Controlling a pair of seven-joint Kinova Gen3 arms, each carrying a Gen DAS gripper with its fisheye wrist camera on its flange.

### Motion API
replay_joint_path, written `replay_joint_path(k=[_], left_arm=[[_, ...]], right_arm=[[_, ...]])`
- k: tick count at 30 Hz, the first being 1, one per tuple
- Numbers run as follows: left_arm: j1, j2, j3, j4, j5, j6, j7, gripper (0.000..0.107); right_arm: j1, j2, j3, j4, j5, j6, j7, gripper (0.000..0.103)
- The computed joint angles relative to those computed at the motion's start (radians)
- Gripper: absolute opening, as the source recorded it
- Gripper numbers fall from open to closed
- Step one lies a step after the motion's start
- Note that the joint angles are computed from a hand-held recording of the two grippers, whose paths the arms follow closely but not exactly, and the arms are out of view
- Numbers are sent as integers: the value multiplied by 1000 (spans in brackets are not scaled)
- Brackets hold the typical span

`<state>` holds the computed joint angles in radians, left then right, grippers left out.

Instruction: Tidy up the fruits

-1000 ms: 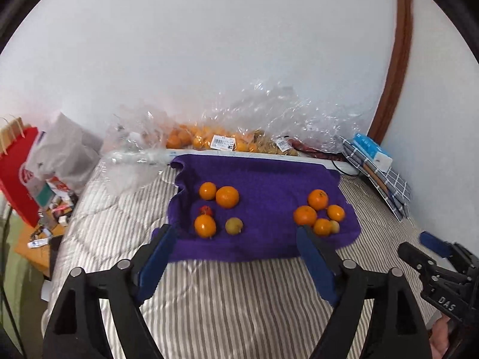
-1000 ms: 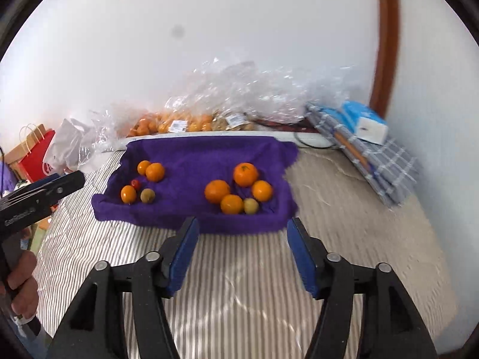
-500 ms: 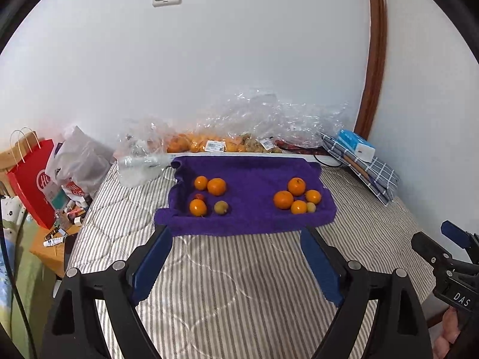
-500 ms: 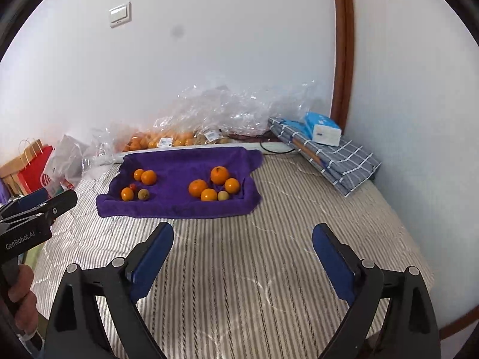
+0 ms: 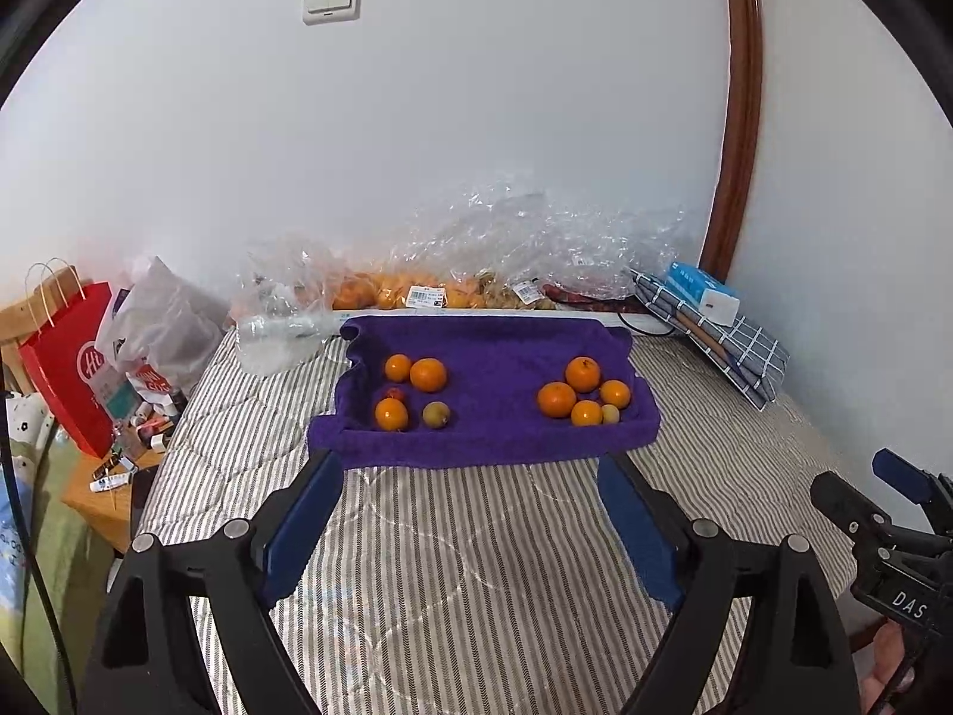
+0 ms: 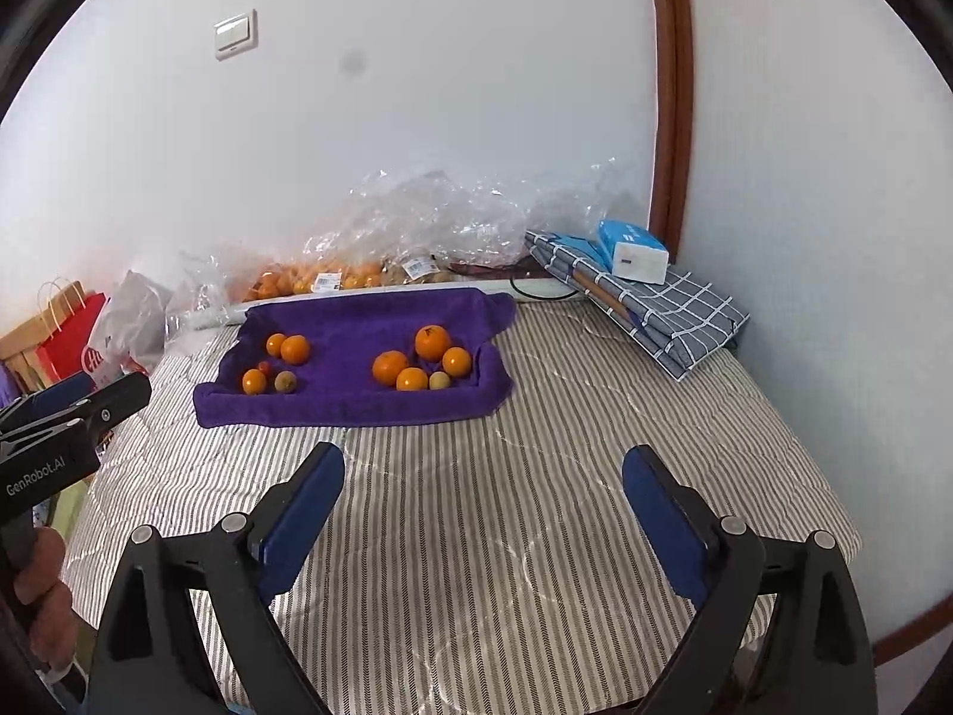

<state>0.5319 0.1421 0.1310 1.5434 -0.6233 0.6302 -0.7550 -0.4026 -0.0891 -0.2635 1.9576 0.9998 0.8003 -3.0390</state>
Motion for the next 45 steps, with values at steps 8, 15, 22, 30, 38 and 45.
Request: replay_joint_path(k=[8,15,22,30,38,45], left_arm=[[-6,-6,2,7,-1,-4,8,87],[-3,-3,2,5,-7,2,14,87],[3,-1,1,6,-23,6,33,87],[-2,-3,2,10,-15,2,26,87],[-1,-2,1,8,-15,3,24,87],[-4,-3,2,10,-9,-5,21,87]], right_arm=[[-6,1,-4,0,4,5,-11,94],[-8,2,-5,4,7,5,-24,94],[-13,8,-2,3,7,8,-30,94],[-15,8,-1,2,9,11,-30,94],[-22,11,-2,0,15,26,-36,94],[-20,7,0,5,15,17,-40,94]])
